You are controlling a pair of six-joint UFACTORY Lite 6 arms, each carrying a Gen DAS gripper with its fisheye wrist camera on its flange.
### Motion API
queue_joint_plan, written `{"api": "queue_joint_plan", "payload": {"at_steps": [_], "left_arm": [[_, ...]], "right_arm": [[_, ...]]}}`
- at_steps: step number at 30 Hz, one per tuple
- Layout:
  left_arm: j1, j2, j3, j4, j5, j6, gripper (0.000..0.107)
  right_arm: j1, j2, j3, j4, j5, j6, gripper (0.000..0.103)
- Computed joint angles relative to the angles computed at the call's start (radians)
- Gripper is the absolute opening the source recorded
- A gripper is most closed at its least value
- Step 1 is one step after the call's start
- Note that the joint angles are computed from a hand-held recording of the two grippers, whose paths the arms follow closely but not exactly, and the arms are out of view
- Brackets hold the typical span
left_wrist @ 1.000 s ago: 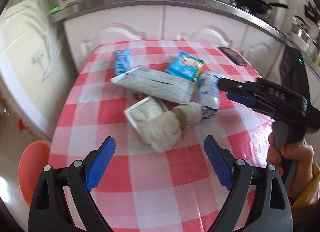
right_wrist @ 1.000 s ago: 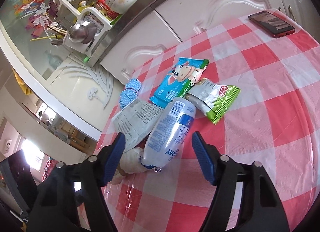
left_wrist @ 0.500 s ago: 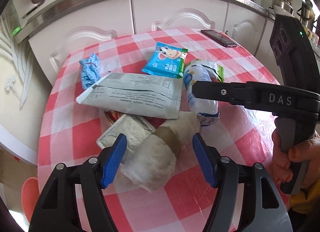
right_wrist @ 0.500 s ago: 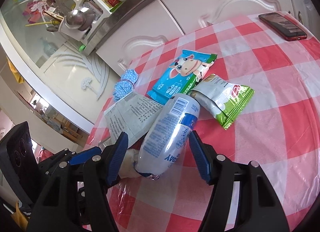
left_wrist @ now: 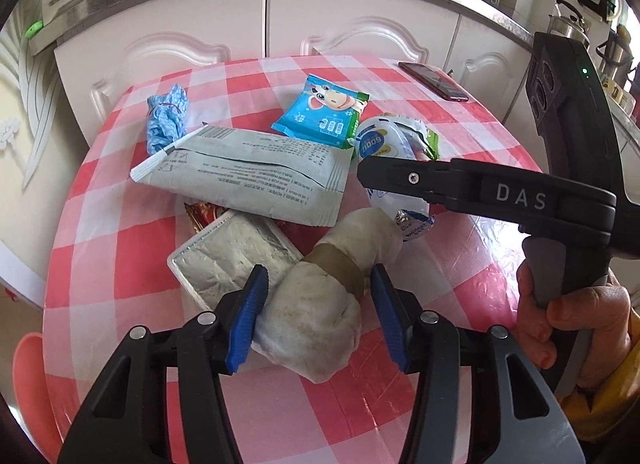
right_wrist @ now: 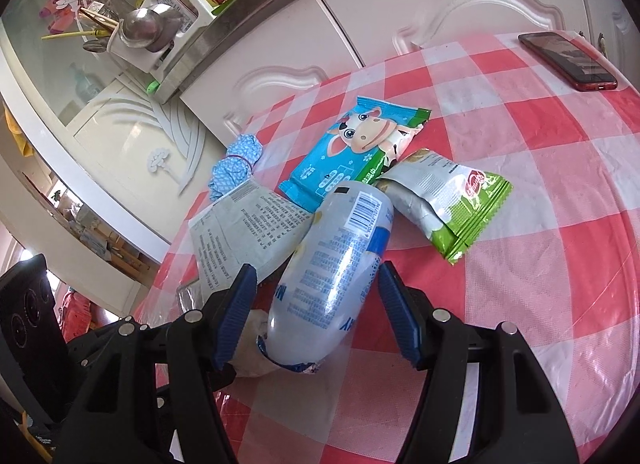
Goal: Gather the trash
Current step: 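Grasp the rolled white cloth with the left gripper while the right grasps the white bottle, then lift and carry the cloth and bottle over to the orange bucket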
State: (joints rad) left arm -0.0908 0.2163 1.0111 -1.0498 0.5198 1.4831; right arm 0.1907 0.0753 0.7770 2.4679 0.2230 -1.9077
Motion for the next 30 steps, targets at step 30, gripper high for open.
{"api": "queue_joint_plan", "payload": {"at_steps": [30], "left_arm": [[0.02, -0.09, -0.128, -0.029, 0.053, 0.062, 0.042]], "right_arm": [[0.016, -0.036, -0.032, 0.093, 0.0, -0.134, 0.044]]}}
